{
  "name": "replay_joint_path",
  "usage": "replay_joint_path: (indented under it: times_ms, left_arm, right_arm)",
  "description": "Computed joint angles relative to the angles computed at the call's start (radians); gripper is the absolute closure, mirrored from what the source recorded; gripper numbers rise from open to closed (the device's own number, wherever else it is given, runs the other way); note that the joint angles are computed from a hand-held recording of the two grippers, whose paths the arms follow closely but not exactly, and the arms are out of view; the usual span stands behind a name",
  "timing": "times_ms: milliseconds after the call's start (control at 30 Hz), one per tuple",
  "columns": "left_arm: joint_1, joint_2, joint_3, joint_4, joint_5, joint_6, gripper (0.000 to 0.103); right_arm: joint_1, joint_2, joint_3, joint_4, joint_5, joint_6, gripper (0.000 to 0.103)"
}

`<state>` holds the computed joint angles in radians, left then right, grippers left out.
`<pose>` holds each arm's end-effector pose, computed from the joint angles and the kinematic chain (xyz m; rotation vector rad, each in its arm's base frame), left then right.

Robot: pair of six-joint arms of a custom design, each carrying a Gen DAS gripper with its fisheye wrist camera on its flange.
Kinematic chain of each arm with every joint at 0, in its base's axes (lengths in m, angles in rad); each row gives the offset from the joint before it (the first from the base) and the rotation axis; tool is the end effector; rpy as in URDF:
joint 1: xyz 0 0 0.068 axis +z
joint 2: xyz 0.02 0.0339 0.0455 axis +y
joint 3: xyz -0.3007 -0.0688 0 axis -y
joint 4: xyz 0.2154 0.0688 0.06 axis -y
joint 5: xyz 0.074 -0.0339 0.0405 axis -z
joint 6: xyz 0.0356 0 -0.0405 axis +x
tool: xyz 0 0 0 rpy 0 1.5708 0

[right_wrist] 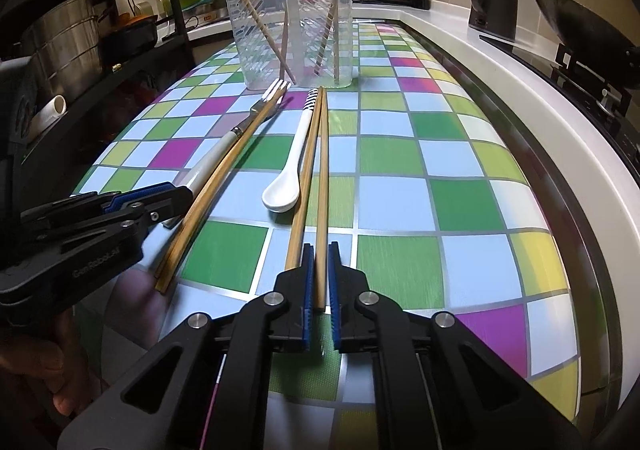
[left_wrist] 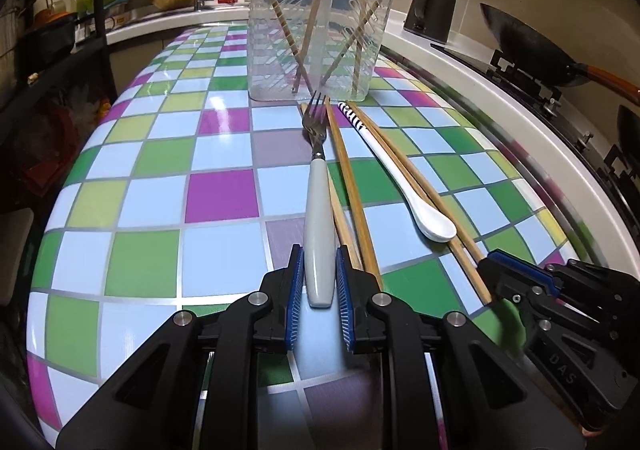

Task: Organize utensils
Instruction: 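Lower the left gripper onto the white-handled fork and close while the right gripper grasps a chopstick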

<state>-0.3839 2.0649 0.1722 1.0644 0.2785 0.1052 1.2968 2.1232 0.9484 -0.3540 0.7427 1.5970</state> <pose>0.2045 -0.0932 0.0752 0.7095 2.3013 -0.4638 0.1099 0.3020 0.0938 0.3781 2.3690 -0.0654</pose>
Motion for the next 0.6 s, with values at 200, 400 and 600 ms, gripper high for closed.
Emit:
replay_joint_path:
  times_ms: [200, 400, 600]
  left_arm:
    - [-0.022, -0.002, -0.002, 0.008, -0.039, 0.022, 0.086]
    - [-0.001, -0.002, -0.019, 0.028, -0.021, 0.039, 0.086]
    - [0.035, -0.029, -0.065, 0.065, 0.004, 0.064, 0.086]
  right_arm:
    - [0.007, 0.009, 0.018, -0.043, 0.003, 0.037, 0.097]
    - [0.016, 0.012, 0.029, -0.108, 0.000, 0.103, 0.097]
    - [0.028, 0.018, 0.040, -0.181, -0.007, 0.187, 0.097]
